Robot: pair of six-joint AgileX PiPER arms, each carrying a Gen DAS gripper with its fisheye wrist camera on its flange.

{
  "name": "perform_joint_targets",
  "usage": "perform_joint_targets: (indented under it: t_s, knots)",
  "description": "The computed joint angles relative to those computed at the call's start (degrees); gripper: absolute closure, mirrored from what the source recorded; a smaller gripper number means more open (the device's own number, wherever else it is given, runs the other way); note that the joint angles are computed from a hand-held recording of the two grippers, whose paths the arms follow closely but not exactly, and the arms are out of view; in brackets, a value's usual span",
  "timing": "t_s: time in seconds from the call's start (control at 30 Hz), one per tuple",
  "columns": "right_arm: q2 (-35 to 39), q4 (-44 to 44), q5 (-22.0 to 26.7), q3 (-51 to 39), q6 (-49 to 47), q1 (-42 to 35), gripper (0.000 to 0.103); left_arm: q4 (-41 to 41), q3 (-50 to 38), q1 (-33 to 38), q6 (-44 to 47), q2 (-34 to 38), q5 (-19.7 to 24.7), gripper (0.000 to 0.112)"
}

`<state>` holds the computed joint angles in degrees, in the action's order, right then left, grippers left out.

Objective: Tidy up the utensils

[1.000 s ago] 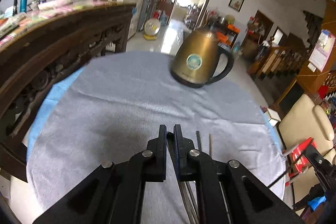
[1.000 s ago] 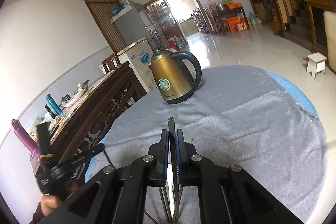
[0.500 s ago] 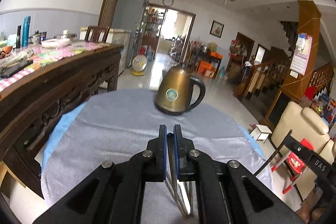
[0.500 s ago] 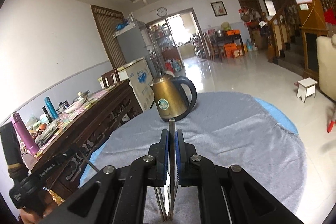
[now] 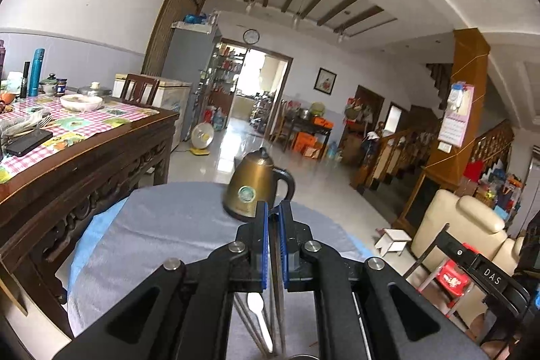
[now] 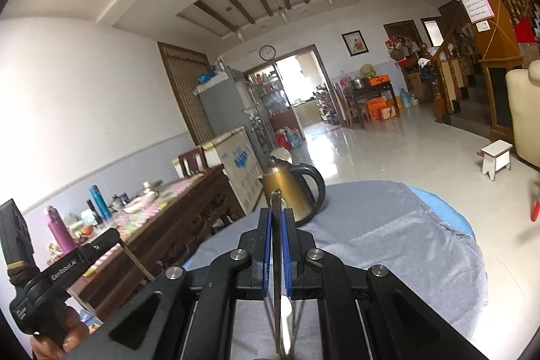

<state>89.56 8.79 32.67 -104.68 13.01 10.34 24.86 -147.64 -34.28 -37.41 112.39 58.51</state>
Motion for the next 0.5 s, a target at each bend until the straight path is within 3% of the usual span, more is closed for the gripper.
perform_joint_targets:
  t_s: [0.27,0.5]
  knots:
    - [-4.42,-0.47,-0.81,2.63,-0.80,1.97,0.096,0.41,6.16,-2.21,-0.67,-5.12,-3.84,0.109]
    - [-5.65,-2.20,-0.41,6.92,0.44,3.65,0.096,0.26,6.19,-3.48,0.40,-5.13,-4.09,0.109]
